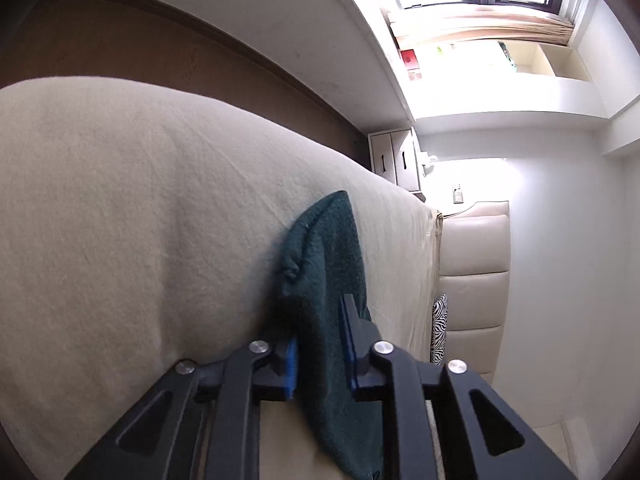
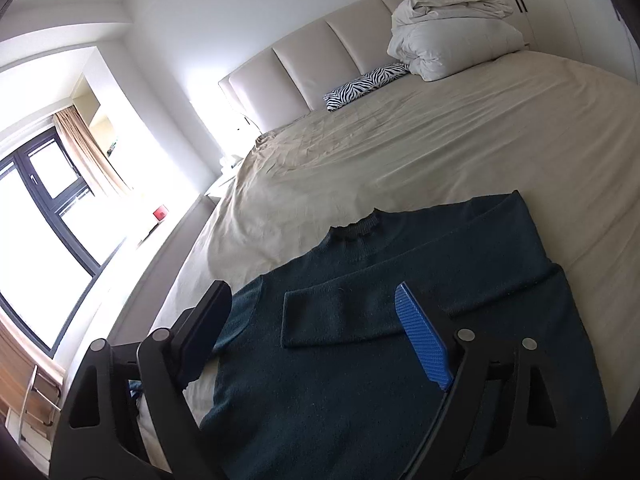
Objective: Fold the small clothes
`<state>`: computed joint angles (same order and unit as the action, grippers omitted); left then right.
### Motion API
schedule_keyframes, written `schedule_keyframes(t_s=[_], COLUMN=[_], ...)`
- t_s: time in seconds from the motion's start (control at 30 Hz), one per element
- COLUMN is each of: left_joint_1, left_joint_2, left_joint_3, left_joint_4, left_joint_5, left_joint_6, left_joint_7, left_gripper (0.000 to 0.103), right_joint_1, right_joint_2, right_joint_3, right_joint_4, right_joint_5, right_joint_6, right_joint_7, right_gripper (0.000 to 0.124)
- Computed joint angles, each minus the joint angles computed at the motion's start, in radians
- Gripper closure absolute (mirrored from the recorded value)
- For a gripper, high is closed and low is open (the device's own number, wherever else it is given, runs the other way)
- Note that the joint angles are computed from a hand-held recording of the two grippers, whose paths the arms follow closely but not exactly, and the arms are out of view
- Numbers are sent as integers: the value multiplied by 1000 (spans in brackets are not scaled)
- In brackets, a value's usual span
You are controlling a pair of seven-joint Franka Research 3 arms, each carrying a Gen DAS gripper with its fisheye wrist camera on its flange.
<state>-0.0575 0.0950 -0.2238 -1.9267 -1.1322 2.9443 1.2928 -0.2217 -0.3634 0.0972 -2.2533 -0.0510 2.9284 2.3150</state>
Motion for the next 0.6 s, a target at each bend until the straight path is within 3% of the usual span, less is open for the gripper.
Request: schedule_keyframes(t_s=[0.17, 0.37, 0.47, 0.6], left_joint_1=[-25, -111, -187, -344], left_joint_2=[9, 77, 158, 302], left_joint_3=[-5, -47, -78, -99], left_joint_4=[42, 230, 391, 631], left_joint_5=[227, 629, 841, 1121], left_joint_6=[-1, -78, -162, -307], left_joint_7=[-76, -144, -124, -57], left_gripper=[95, 95, 95, 95], right_joint_1=[64, 80, 87, 126], right_joint_2=[4, -11, -24, -26], right_joint_3=[-62, -87, -104, -155], right_joint_4=[-25, -82, -113, -141], right_joint_5=[91, 165, 209, 298], right_joint_6=[-1, 12, 21, 33], right_joint_7=[-70, -116, -139, -202], right_gripper=[59, 60, 60, 60])
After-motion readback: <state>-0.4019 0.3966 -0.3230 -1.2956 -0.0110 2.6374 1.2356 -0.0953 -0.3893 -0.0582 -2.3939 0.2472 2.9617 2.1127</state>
